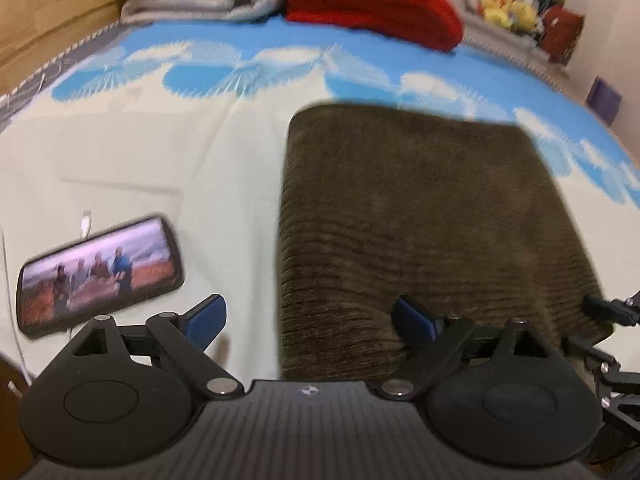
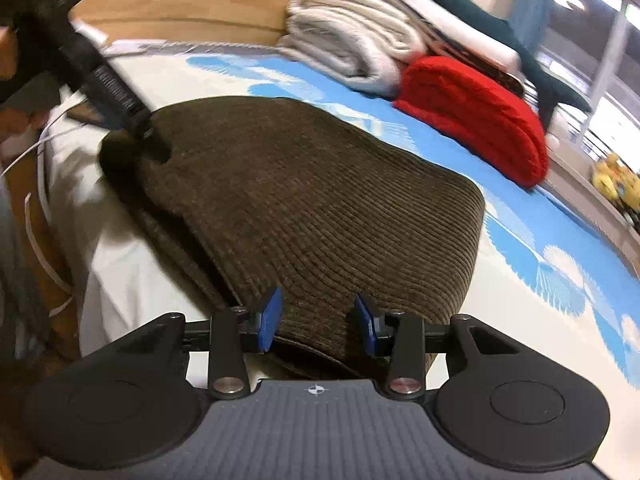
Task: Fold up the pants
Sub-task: 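Grasp the folded pants edge with the left tool while the right tool holds the other edge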
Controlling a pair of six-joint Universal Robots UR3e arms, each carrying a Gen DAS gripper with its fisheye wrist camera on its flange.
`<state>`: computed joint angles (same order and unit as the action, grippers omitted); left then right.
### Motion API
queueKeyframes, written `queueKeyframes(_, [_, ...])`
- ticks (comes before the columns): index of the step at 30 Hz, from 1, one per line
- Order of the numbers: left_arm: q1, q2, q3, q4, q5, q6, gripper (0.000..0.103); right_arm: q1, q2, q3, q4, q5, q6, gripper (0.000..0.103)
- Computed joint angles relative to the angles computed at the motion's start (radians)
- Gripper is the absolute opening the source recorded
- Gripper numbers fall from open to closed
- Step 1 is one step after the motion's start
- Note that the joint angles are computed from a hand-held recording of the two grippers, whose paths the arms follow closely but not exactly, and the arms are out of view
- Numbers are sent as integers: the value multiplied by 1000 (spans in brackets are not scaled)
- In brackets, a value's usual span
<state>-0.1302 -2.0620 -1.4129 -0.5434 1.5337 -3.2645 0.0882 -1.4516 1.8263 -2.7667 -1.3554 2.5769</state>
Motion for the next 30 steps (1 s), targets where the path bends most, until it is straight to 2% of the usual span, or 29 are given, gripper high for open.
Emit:
queueKeyframes(2, [-6,8,-18,82,-10,-9,97,-80,-40,-66,171,123,16,58])
queueKeyframes(3, [-12,3,-12,112,-5,-16,97,-125,-50,-101,234,180,63,73])
queueKeyframes(4, [-20,-9,5,131,5,-24,98,-154,-50,-124,254,207,115,81])
queueKeyframes(5, [-27,-28,36,127,12,-30,102,-183,-40,-151,267,233,171,81])
queueKeyframes(9, [-61,-150,253,8,54,-46,103,-251,93,-322,369,275,385,84])
queueKeyframes(14, [-85,-289,462,-141,97,-48,103,-283,318,-546,582,328,510,84])
queueKeyframes(15, [-91,-311,491,-166,112,-42,103,-296,347,-541,590,365,534,88])
queueKeyframes(16, [-90,-334,525,-201,109,-40,103,-314,353,-495,530,418,553,93])
queueKeyframes(17, [-90,-348,543,-217,107,-53,103,-318,354,-472,492,443,555,93])
queueKeyframes(19, [-87,-362,560,-223,103,-68,103,-297,375,-505,494,429,546,93])
queueKeyframes(30, [-98,-418,675,-300,130,-119,103,-278,413,-607,569,412,517,93])
